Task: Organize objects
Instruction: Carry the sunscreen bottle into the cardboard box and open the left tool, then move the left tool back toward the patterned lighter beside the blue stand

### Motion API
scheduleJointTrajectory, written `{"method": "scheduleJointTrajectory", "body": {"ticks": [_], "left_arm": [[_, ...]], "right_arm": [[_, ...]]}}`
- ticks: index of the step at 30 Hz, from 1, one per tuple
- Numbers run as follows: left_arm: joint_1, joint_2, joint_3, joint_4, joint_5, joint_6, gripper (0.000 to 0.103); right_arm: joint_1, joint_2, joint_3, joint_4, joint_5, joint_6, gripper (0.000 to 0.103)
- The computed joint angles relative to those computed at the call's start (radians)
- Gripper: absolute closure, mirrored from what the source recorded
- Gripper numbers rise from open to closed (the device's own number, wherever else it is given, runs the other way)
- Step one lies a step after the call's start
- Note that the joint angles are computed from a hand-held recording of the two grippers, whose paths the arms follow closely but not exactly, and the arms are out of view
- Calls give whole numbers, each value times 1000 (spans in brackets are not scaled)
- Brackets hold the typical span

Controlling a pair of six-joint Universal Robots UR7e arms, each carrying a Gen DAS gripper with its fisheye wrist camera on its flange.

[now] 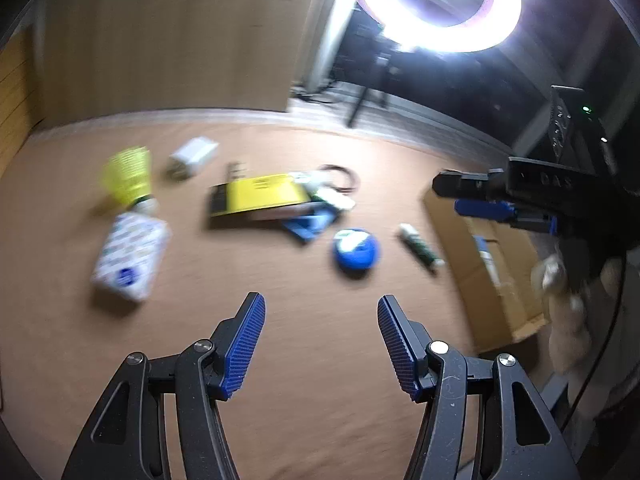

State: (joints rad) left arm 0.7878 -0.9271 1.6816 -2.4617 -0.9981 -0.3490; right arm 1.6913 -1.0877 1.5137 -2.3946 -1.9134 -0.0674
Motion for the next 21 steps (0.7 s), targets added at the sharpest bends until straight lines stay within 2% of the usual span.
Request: {"method": "scheduleJointTrajectory", "body": {"ticks": [3,9,18,21], "left_arm": [[22,-59,44,11,31,-32,40],[52,-148,113,37,75,-78,40],[86,-220,162,74,117,-129,40],[95,-229,168,79,118,-134,40]], "right_arm": [[6,79,-83,50,18,14,43],[18,246,-269,137,-8,38,43],[22,430,-487,208,-151,80,45],[13,463,-538,246,-168,112,49]]}}
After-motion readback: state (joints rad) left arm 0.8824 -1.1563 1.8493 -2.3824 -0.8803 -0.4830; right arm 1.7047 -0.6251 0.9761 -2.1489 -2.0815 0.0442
